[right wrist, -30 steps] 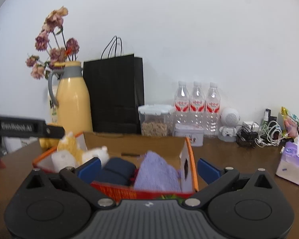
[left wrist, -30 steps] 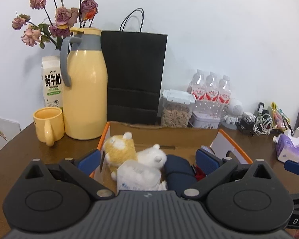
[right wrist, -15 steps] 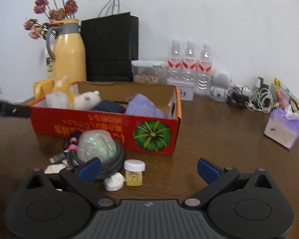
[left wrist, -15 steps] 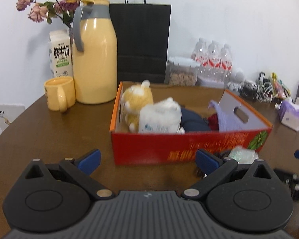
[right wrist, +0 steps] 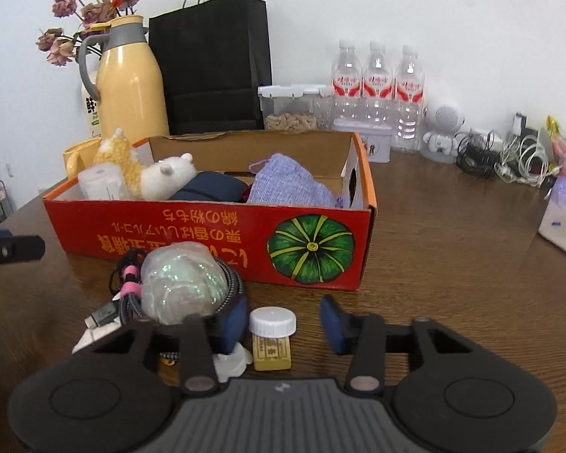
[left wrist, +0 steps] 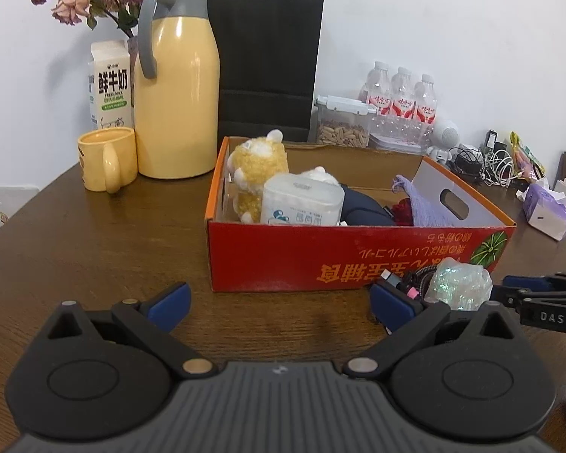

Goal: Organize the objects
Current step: 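Grasp the white bottle cap beside the dome with the right gripper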

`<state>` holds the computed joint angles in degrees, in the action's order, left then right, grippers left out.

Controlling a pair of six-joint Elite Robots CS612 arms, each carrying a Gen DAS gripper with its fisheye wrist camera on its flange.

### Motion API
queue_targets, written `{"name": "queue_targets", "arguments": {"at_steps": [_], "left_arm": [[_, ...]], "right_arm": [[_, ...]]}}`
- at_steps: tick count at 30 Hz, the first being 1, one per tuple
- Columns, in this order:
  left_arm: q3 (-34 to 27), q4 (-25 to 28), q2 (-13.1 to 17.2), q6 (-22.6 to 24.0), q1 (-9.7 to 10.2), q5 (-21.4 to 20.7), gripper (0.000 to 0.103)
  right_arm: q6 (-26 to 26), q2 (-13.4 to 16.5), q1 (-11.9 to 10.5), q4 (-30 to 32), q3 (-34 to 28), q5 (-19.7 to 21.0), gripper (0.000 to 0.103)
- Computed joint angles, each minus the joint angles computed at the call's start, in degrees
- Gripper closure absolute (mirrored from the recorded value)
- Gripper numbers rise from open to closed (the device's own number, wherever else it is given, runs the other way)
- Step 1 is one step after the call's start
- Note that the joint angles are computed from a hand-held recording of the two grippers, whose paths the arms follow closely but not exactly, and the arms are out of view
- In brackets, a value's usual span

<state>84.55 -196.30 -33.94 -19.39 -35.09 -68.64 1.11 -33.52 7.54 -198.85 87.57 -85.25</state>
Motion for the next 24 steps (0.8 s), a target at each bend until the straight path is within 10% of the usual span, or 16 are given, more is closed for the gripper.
{"name": "queue_targets", "arguments": {"at_steps": [24], "left_arm": [[-0.1,6.8,-0.8,-1.9,-1.83,-5.2,0.0]], "right_arm": [[2.5,0.9,0.1,-13.2,2.1,-2.7,0.075]]}}
